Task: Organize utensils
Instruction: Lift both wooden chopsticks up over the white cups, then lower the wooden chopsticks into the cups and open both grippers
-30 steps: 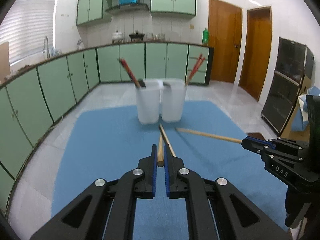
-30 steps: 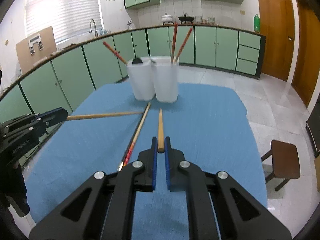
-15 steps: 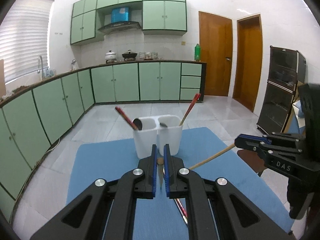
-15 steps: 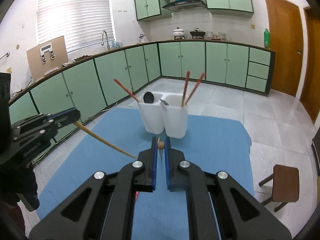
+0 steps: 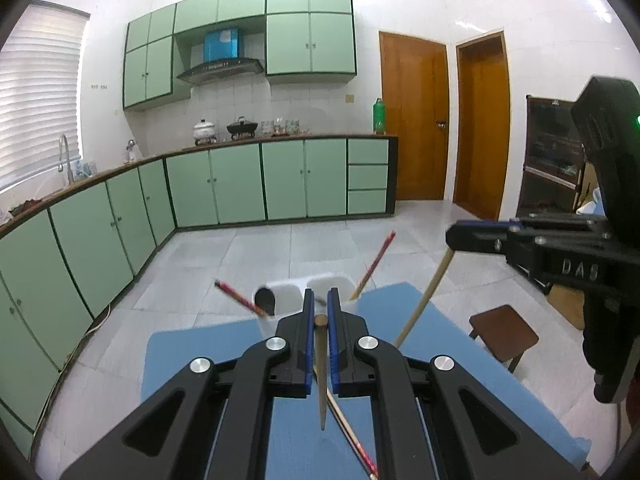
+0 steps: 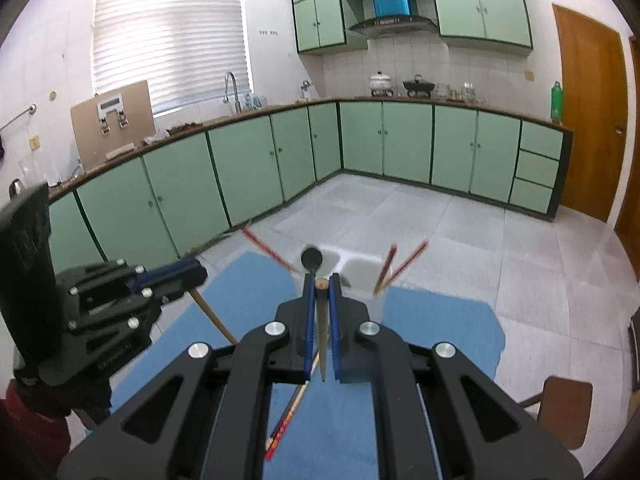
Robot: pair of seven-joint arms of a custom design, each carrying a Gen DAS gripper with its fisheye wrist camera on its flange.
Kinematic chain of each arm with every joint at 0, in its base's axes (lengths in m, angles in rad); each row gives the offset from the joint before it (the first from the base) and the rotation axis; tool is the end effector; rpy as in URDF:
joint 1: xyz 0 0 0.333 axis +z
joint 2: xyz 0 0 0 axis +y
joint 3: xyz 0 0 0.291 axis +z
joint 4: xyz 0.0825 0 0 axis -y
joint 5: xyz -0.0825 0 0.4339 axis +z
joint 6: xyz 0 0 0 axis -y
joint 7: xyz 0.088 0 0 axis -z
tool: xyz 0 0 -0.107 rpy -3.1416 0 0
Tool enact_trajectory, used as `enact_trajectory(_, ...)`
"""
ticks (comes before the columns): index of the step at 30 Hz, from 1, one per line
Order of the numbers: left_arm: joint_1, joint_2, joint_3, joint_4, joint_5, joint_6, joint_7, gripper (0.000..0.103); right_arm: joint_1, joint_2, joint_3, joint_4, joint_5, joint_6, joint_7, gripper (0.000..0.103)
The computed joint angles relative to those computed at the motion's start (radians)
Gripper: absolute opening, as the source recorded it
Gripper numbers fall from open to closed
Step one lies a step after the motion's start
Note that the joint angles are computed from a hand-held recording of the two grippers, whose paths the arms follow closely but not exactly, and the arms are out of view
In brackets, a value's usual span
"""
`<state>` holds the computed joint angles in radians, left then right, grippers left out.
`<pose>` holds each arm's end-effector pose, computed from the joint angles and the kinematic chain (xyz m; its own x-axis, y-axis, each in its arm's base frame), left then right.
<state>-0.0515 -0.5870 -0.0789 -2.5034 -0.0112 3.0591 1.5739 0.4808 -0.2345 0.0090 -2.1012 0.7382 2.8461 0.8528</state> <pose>0.4735 -0.0660 0.5864 -0.1144 -0.9928 -0.0360 -0.4099 0.0801 -0.9086 0.5333 0.2443 0.5879 0.6123 -0.7851 -0.0933 -0.4346 -0.2356 -0.8693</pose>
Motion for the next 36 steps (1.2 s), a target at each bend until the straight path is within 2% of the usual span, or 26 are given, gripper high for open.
enact_trajectory(6,0.022,0.046,-0.008,0.099,0.017,0.057,0.006,0.006,-0.011,0.057,0.004,0.134,-0.005,0.021,-0.013,0.006)
enact_trajectory(13,0.066,0.202,-0.032,0.302,0.045,0.117,0.003,0.006,-0.077,0.199,0.050,0.317,-0.107,0.041,0.078,0.006)
enact_trajectory(15,0.149,0.253,-0.101,0.354,0.082,0.132,-0.033,0.006,-0.096,0.249,0.067,0.359,-0.174,0.061,0.128,0.006)
enact_trajectory(17,0.179,0.299,-0.129,0.390,0.106,0.133,-0.057,0.006,-0.114,0.297,0.078,0.399,-0.225,0.053,0.177,0.006)
enact_trajectory(19,0.267,0.352,-0.203,0.427,0.164,0.132,-0.118,0.006,-0.134,0.337,0.094,0.432,-0.227,0.032,0.192,0.006)
enact_trajectory(21,0.414,0.390,-0.328,0.447,0.264,0.150,-0.222,0.006,-0.142,0.376,0.098,0.463,-0.282,0.018,0.251,0.006)
enact_trajectory(22,0.447,0.413,-0.353,0.460,0.315,0.147,-0.273,0.006,-0.146,0.393,0.100,0.474,-0.309,0.009,0.274,0.006)
enact_trajectory(23,0.446,0.439,-0.352,0.470,0.317,0.143,-0.281,0.006,-0.150,0.407,0.104,0.481,-0.328,0.002,0.288,0.006)
enact_trajectory(24,0.409,0.463,-0.323,0.481,0.287,0.135,-0.254,0.006,-0.155,0.415,0.110,0.485,-0.341,-0.006,0.298,0.006)
enact_trajectory(27,0.248,0.510,-0.186,0.491,0.147,0.098,-0.117,0.006,-0.165,0.434,0.121,0.489,-0.372,-0.014,0.317,0.008)
enact_trajectory(29,0.203,0.522,-0.143,0.490,0.103,0.076,-0.076,0.007,-0.173,0.430,0.128,0.477,-0.376,-0.004,0.322,0.012)
enact_trajectory(31,0.141,0.509,-0.090,0.472,0.006,0.062,0.007,0.008,-0.185,0.412,0.139,0.450,-0.351,0.021,0.311,0.021)
enact_trajectory(35,0.046,0.437,-0.006,0.398,-0.089,0.078,0.076,0.025,-0.196,0.331,0.142,0.345,-0.304,0.101,0.284,0.035)
enact_trajectory(36,0.042,0.408,-0.003,0.370,-0.092,0.082,0.067,0.030,-0.199,0.309,0.143,0.317,-0.272,0.117,0.257,0.041)
